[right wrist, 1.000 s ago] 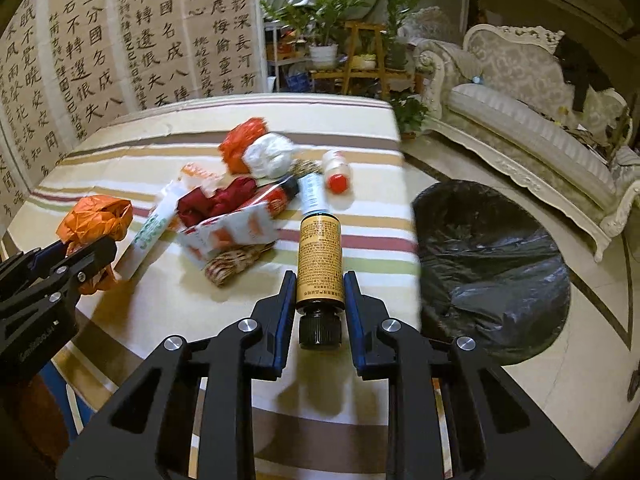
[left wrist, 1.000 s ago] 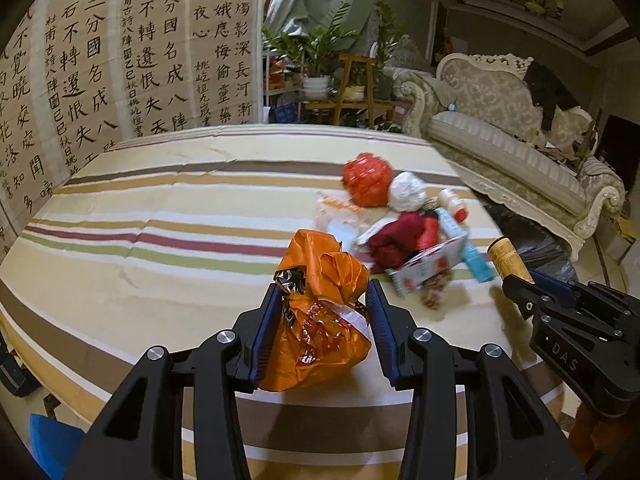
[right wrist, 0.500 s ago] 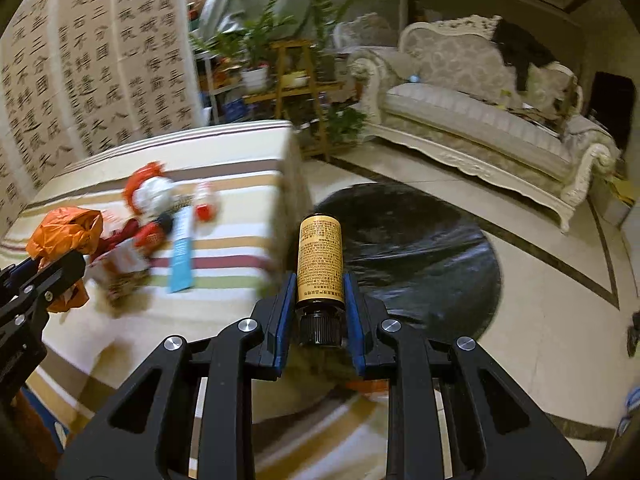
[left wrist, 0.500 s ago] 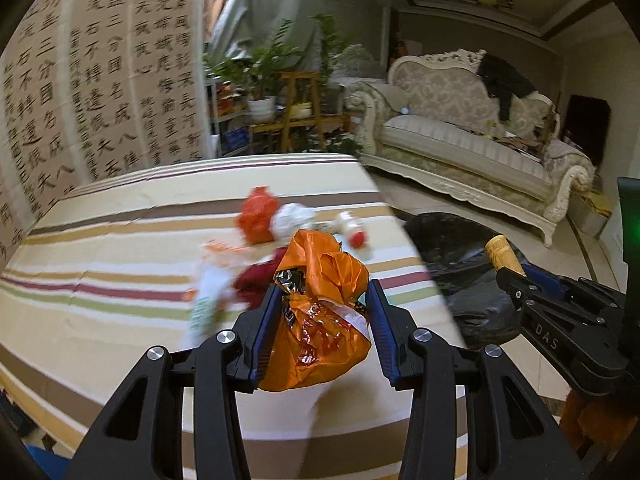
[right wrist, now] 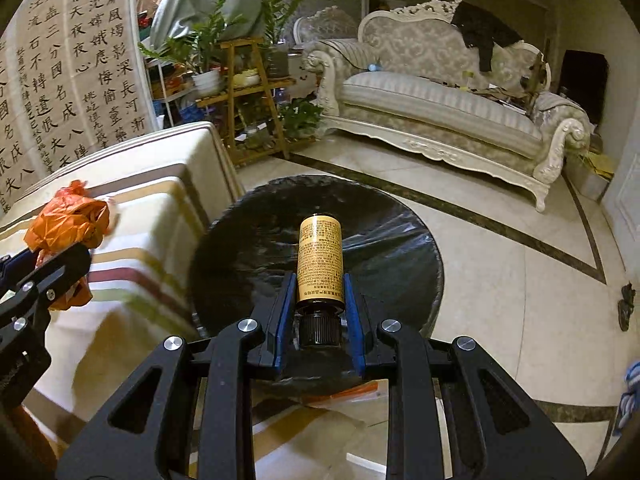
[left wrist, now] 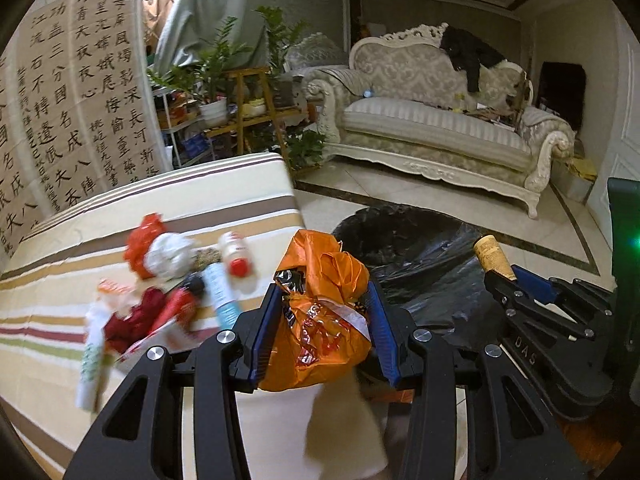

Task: Collect trash
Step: 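Carry both items over the black bin and open both grippers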

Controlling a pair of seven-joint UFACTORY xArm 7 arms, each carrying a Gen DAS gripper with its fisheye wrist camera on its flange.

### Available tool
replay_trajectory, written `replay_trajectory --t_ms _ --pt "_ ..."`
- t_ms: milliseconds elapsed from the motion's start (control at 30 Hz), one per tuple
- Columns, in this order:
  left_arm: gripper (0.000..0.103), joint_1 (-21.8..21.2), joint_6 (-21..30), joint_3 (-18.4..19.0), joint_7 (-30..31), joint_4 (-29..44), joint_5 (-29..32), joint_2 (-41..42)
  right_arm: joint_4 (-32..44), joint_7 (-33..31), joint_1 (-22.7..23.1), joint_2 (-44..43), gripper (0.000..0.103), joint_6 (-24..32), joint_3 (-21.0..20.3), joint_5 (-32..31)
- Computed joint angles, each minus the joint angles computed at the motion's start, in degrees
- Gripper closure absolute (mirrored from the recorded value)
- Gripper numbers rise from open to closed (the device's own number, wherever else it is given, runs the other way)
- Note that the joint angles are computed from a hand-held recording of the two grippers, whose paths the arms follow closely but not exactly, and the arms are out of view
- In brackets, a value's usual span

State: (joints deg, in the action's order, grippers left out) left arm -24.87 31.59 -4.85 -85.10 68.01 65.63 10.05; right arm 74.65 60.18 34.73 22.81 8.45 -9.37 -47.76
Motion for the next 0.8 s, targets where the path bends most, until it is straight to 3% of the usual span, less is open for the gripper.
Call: replay_trajectory --t_ms 167,533,667,800 --pt "0.059 -1.26 0.89 0.86 3.91 6.71 -2.77 5.85 2.62 -4.39 -2.52 2.86 0.080 0.07 1.50 4.67" --pt "0.058 -3.98 2.07 4.25 14.97 15.68 -14.07 13.67 6.55 -11.31 -2.26 7.30 0.080 0.10 -0.29 13.69" --pt "0.034 -5.57 2.41 6.03 15.67 16.06 -14.71 13.83 7.23 -13.11 -2.10 7.81 0.080 0.24 -0.36 16.05" --pt "0.030 -6.43 2.32 6.68 14.68 15.72 -13.67 13.54 6.70 -12.25 -0.14 7.51 0.078 -0.41 -2.69 16.30"
